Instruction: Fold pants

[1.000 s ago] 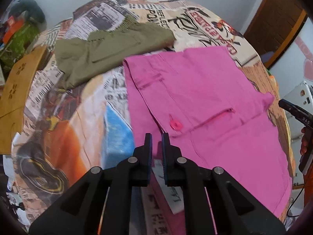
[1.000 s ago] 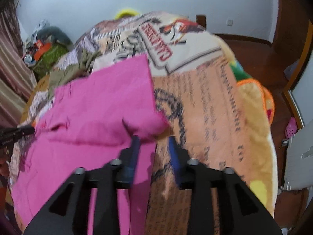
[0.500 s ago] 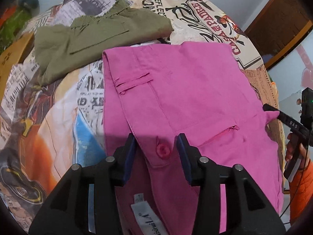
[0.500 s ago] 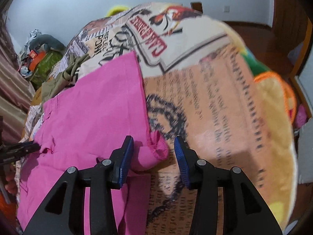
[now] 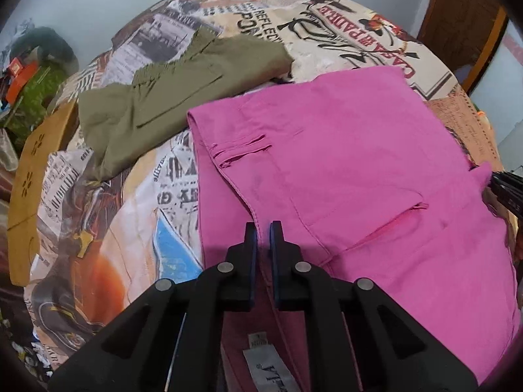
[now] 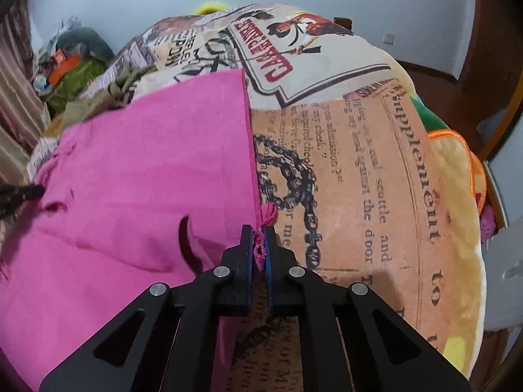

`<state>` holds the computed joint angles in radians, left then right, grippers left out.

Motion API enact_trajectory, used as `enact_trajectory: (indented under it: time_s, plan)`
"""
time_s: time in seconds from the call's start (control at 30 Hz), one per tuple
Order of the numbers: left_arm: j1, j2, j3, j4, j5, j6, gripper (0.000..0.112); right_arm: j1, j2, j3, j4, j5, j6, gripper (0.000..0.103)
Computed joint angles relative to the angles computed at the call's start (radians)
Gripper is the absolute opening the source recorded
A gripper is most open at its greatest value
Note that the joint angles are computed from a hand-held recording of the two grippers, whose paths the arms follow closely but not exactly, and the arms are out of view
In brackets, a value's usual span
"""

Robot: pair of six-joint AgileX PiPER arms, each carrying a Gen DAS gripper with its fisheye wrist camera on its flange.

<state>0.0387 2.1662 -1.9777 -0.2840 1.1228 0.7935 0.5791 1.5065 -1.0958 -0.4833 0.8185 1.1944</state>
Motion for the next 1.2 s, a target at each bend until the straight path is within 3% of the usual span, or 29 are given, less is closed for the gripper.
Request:
enact_trajectory:
  time_s: [0.13, 0.23, 0.37, 0.53, 0.63, 0.67, 0.7, 0.73, 0.87, 0.97, 1.1, 1.2]
  plan:
    - [-0.001, -0.006, 0.014, 0.001, -0.015, 0.009, 0.009, -0.026, -0.044, -0.011, 0.087, 0.015, -0.076, 0.006]
    - [-0.001, -0.016, 0.037, 0.001, -0.032, 0.025, 0.009, -0.016, -0.103, -0.010, 0.072, 0.040, -0.020, 0.009]
    - [-0.008, -0.027, 0.059, 0.015, -0.051, 0.003, 0.009, 0.015, -0.157, -0.013, 0.037, 0.033, 0.058, 0.040]
    - [-0.021, -0.059, 0.124, 0.035, -0.112, 0.013, 0.009, 0.046, -0.087, -0.090, 0.029, 0.028, 0.019, 0.041]
    - [-0.019, -0.058, 0.121, 0.033, -0.109, 0.019, 0.009, 0.047, -0.026, -0.104, 0.028, -0.004, -0.006, 0.041]
    - [-0.017, -0.055, 0.114, 0.029, -0.101, 0.022, 0.009, 0.050, -0.008, -0.107, 0.014, -0.006, 0.007, 0.036]
    - [-0.014, -0.051, 0.108, 0.025, -0.095, 0.025, 0.010, 0.050, -0.002, -0.105, 0.003, -0.010, 0.022, 0.015]
    - [-0.012, -0.049, 0.104, 0.021, -0.092, 0.030, 0.010, 0.046, 0.003, -0.101, -0.001, -0.014, 0.037, 0.006]
    - [-0.008, -0.052, 0.116, 0.013, -0.101, 0.040, 0.012, 0.060, -0.038, -0.069, -0.058, -0.024, 0.106, 0.004]
    - [-0.008, -0.055, 0.125, 0.013, -0.112, 0.035, 0.012, 0.100, -0.022, -0.120, -0.156, 0.086, 0.122, 0.002]
    - [-0.010, -0.065, 0.145, 0.019, -0.134, 0.020, 0.019, -0.015, 0.052, -0.129, 0.019, 0.073, -0.049, 0.003]
    - [-0.007, -0.072, 0.152, 0.028, -0.150, 0.022, 0.029, -0.034, 0.020, -0.077, 0.058, 0.048, -0.027, 0.003]
